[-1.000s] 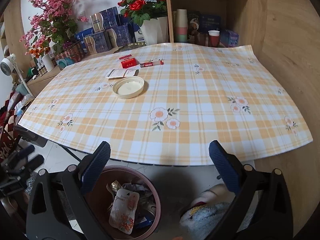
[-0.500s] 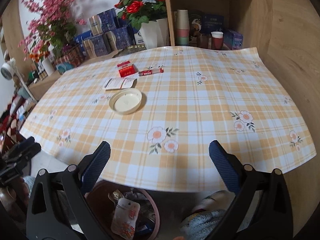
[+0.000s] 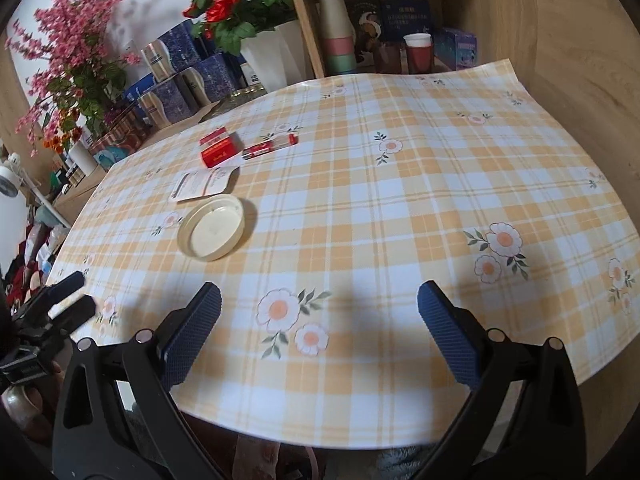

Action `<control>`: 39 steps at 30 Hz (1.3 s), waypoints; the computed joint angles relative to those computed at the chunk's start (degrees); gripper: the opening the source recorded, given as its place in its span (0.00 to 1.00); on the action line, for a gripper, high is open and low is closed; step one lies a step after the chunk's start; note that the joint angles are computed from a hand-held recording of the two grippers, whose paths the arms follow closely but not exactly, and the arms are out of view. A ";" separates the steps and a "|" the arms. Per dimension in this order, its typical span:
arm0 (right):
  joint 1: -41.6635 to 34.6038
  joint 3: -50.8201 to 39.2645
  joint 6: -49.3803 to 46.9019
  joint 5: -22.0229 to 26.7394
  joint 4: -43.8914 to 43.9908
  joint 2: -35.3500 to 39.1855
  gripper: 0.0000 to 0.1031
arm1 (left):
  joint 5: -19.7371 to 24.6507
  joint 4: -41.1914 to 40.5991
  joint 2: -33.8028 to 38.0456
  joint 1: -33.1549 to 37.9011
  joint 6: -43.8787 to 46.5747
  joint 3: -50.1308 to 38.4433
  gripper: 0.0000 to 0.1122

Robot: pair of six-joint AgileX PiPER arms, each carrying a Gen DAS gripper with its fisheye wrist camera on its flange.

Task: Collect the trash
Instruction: 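Grasp the cream round plastic lid with the left tool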

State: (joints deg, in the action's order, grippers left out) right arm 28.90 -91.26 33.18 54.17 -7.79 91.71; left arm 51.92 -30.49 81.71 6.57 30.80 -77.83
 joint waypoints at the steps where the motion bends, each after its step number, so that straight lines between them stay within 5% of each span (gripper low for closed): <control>1: -0.88 -0.08 -0.72 -0.44 1.01 0.52 0.94 | -0.89 1.43 2.39 -2.38 -1.16 -1.67 0.83; 8: -4.89 0.05 -4.99 -2.03 5.16 1.89 0.94 | -2.15 13.91 16.04 -12.63 -10.34 -13.48 0.86; 20: -8.77 -1.11 -11.33 -2.93 8.29 3.83 0.94 | 4.89 26.19 32.79 -16.16 -22.66 -33.27 0.86; 33: -8.35 -12.63 -16.90 1.52 9.50 12.23 0.94 | 5.39 22.36 32.50 -13.66 -19.64 -34.02 0.76; 39: -9.50 -29.68 -17.04 7.66 12.91 23.05 0.94 | 2.52 16.41 25.85 -8.76 -17.18 -27.19 0.76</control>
State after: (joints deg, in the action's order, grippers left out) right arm 19.40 -120.94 16.14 61.83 5.13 114.75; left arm 54.44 -14.08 107.56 -2.20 13.63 -105.02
